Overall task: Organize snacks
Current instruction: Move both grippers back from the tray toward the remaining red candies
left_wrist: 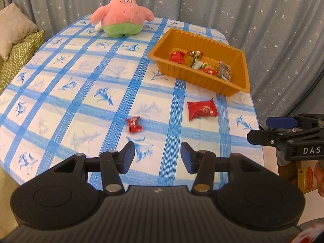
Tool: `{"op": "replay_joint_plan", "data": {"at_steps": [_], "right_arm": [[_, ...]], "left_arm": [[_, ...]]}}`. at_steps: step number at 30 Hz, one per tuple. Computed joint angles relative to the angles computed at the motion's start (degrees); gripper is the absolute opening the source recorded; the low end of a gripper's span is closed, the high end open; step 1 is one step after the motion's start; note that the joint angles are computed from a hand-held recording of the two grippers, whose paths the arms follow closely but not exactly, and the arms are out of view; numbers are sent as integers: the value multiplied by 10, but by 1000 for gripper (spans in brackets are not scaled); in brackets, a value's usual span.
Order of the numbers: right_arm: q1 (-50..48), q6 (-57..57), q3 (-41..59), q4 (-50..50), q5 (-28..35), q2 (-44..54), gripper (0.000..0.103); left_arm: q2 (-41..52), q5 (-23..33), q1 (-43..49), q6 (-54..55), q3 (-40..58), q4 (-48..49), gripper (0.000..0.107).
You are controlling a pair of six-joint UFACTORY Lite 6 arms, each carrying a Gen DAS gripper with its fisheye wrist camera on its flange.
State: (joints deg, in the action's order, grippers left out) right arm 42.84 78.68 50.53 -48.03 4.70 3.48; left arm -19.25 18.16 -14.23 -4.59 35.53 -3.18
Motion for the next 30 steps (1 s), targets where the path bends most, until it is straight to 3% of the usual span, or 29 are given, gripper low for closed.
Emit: {"op": "replay_joint_plan", "data": {"at_steps": [5, 15, 23, 30], "right_arm": [[7, 45, 2, -41, -10, 19, 79], [24, -24, 32, 33, -16, 67, 79], [27, -143, 60, 156, -15, 102, 79], [24, -102, 79, 120, -14, 130, 79]], "left_arm": [[-11, 0, -2, -24, -25, 12, 46], [-15, -4, 3, -19, -55, 9, 46], [1, -20, 26, 35, -60, -32, 46], [34, -58, 54, 103, -61, -83, 46]]}}
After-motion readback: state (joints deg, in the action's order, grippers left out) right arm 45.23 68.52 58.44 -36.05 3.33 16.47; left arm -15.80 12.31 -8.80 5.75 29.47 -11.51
